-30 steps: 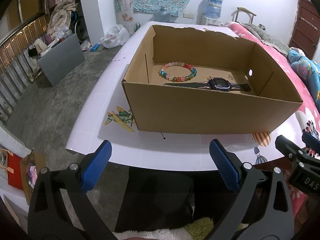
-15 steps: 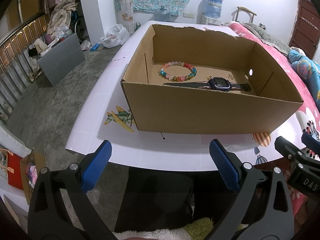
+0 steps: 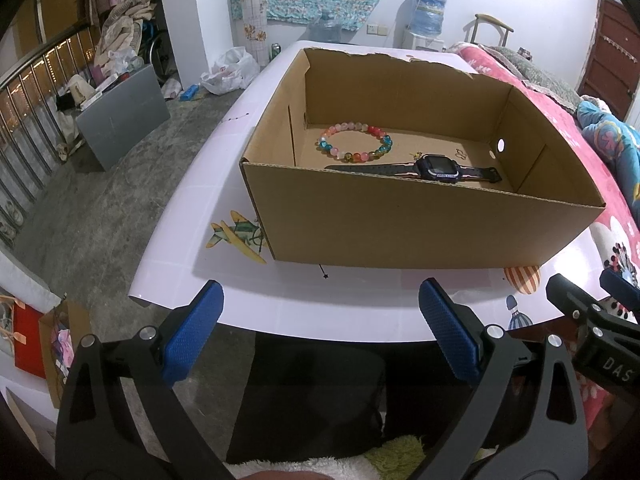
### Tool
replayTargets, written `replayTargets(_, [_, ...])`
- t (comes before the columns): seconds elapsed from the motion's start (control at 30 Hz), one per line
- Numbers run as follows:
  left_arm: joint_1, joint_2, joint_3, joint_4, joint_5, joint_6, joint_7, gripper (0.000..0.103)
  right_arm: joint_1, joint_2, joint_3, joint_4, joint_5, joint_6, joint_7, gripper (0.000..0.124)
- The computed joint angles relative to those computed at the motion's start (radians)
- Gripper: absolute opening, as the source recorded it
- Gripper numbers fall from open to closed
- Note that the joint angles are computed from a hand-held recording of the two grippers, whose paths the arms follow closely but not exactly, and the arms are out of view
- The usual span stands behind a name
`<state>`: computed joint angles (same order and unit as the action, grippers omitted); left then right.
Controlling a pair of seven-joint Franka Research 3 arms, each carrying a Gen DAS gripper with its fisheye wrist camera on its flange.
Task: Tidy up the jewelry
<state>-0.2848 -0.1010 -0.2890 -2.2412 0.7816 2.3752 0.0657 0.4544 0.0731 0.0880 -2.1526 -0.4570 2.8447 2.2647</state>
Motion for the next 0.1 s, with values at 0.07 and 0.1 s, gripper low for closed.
replayTargets(0.07, [0.0,0.0,-0.001,-0.001,0.002,0.001,-0.005,0.095,0.0,0.002,0.0,0.001,-0.001,0.0,-0.001,0.096])
replayTargets(0.1, [0.0,0.007,-0.001,0.005,0.003,0.0,-0.008,0.095,0.001,0.001,-0.001,0.001,-0.002,0.001,0.001,0.096])
